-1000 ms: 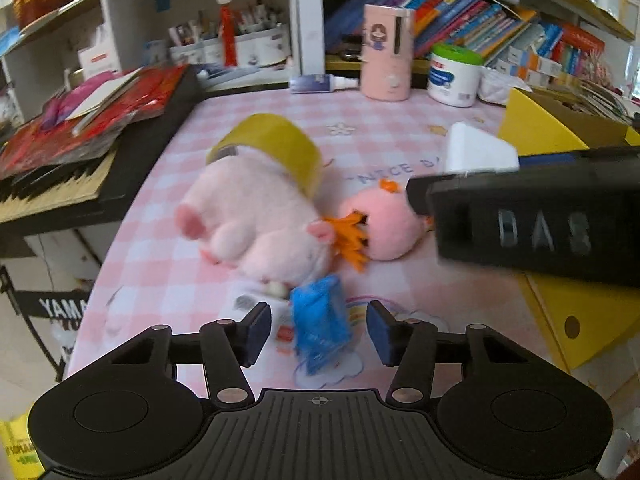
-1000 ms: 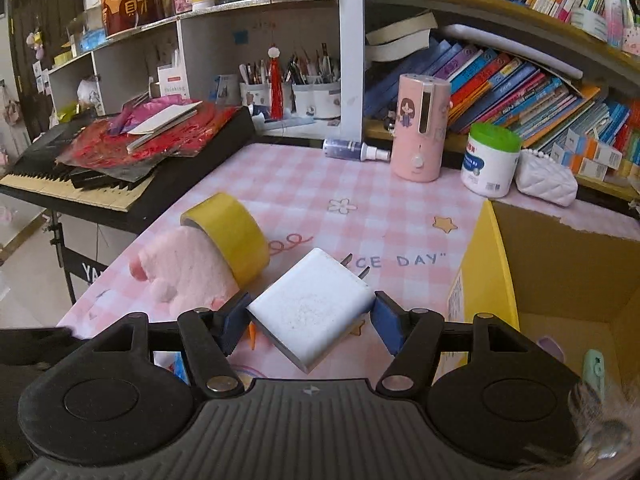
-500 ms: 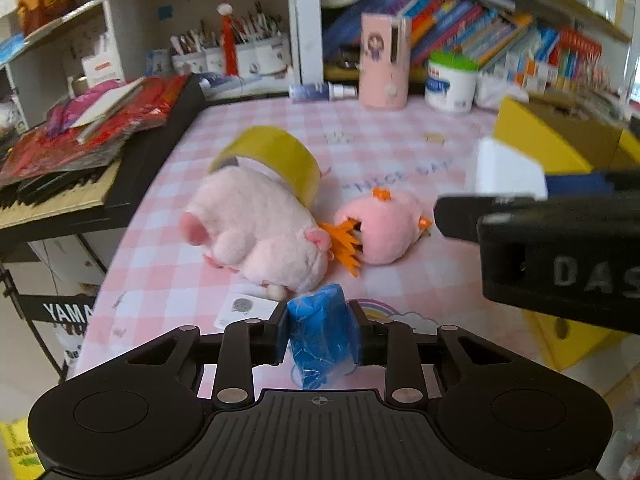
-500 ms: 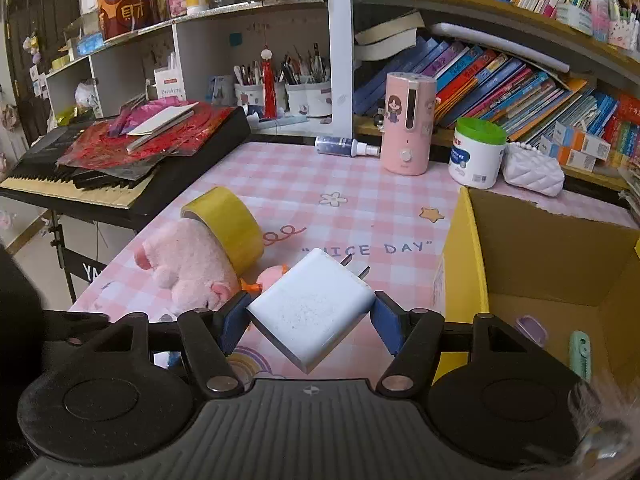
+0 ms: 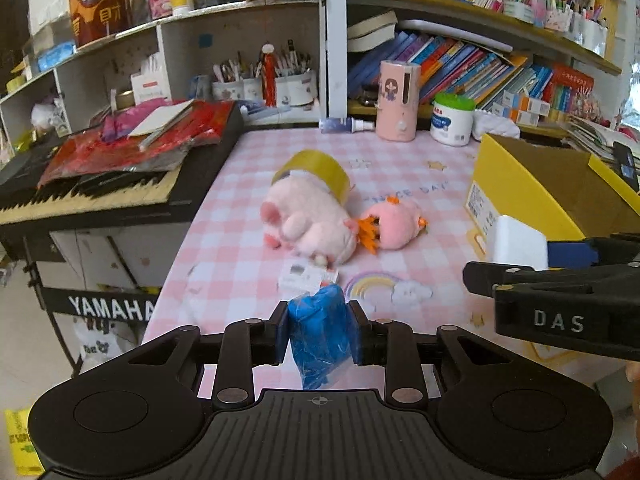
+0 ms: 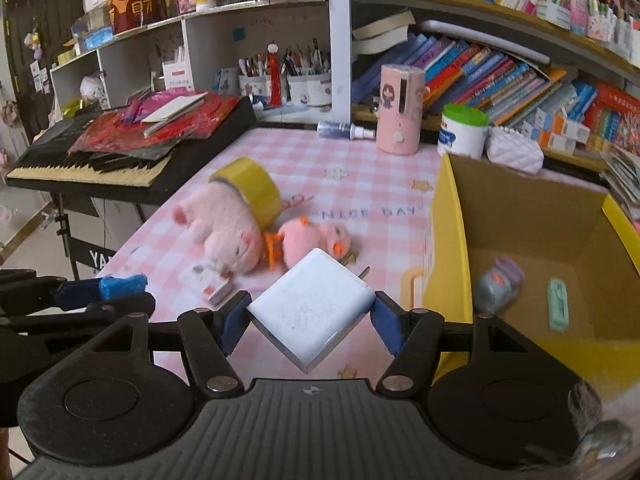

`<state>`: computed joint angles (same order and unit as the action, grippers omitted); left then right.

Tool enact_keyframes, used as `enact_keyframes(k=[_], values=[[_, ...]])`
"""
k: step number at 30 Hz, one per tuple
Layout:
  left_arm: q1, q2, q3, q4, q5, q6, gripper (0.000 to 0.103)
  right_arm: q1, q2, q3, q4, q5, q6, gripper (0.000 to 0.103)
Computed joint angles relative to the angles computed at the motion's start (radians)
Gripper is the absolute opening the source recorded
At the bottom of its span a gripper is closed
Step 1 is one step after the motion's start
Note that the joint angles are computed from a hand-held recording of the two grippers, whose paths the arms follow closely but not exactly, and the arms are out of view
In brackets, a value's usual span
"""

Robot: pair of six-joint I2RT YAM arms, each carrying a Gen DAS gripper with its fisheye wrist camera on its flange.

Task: Organize objects
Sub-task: 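Lift the white charger and blue packet and carry them toward the yellow box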

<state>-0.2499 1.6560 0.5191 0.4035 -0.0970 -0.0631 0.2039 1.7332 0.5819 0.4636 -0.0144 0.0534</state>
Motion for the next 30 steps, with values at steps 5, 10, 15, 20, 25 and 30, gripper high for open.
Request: enact_keyframes(k=[5, 10, 15, 20, 25, 30], values=[[0.001, -0.107, -0.122, 0.014, 0.032, -0.003, 0.027, 0.054, -0.113, -0.128, 0.006, 0.055, 0.046, 0.063], [-0.014, -0.250, -0.235, -0.018, 0.057, 0.006, 0.027, 0.123, -0.245, -0.250, -0.028, 0.120, 0.113, 0.063], [-0.027, -0.399, -0.325, -0.073, 0.067, 0.008, 0.027, 0.206, -0.407, -0.359, -0.091, 0.205, 0.201, 0.063], [-0.068, -0.534, -0.388, -0.148, 0.065, 0.015, 0.027, 0.305, -0.566, -0.443, -0.192, 0.295, 0.292, 0.063], [-0.120, -0.632, -0.425, -0.205, 0.064, 0.018, 0.027, 0.384, -0.728, -0.494, -0.338, 0.377, 0.398, 0.063], [-0.201, -0.665, -0.441, -0.214, 0.057, 0.011, 0.027, 0.457, -0.938, -0.533, -0.552, 0.468, 0.508, 0.063]])
